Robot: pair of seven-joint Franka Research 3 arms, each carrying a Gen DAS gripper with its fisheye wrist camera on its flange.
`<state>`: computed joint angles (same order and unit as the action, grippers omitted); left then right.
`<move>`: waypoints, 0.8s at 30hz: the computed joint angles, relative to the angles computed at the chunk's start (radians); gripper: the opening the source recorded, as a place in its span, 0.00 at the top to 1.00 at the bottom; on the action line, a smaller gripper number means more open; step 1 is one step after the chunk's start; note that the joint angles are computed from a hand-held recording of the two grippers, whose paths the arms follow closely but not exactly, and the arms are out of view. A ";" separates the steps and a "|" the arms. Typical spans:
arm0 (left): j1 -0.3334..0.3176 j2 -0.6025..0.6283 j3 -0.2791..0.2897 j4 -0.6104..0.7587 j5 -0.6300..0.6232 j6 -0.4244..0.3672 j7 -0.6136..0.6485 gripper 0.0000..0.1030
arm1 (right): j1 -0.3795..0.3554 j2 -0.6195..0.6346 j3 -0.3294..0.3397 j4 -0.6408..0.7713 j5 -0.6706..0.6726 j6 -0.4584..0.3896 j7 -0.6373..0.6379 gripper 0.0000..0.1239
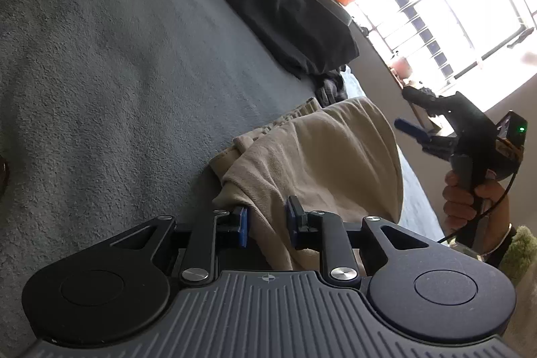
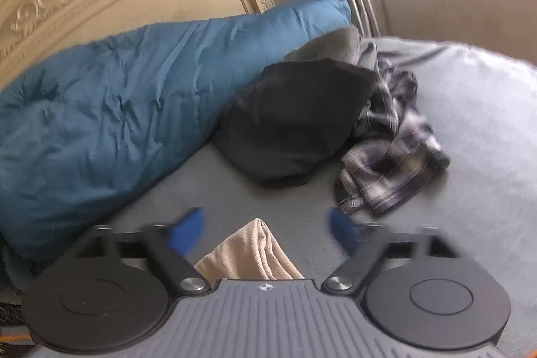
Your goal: Fold clothes
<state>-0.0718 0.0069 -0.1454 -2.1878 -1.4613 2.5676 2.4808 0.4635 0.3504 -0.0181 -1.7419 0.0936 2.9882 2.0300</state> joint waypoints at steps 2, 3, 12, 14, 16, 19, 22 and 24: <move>-0.003 -0.004 -0.003 -0.005 -0.014 0.011 0.017 0.80 | -0.074 0.026 0.080 0.033 0.091 -0.060 -0.066 0.22; -0.004 -0.006 -0.004 -0.007 -0.021 0.017 0.025 0.80 | -0.091 0.044 0.098 0.056 0.123 -0.098 -0.084 0.24; -0.012 -0.030 0.001 -0.025 -0.133 0.029 0.150 0.90 | 0.026 0.049 -0.006 0.055 -0.011 -0.099 -0.008 0.97; -0.013 -0.035 0.003 -0.025 -0.168 0.028 0.180 0.91 | 0.042 0.030 -0.026 0.029 -0.040 -0.037 0.022 0.98; -0.014 -0.032 0.003 -0.019 -0.191 0.035 0.197 0.91 | 0.055 0.027 -0.046 0.021 -0.059 0.009 0.048 0.98; -0.016 -0.013 0.000 -0.003 -0.199 0.046 0.194 0.92 | 0.053 0.057 -0.052 0.056 -0.058 0.021 0.060 1.00; -0.016 0.000 -0.003 0.002 -0.168 0.053 0.164 0.92 | 0.017 0.091 -0.017 0.106 -0.014 -0.029 0.041 1.00; -0.015 0.003 -0.005 0.001 -0.157 0.056 0.153 0.92 | 0.020 0.091 -0.032 0.102 0.006 -0.041 0.089 0.96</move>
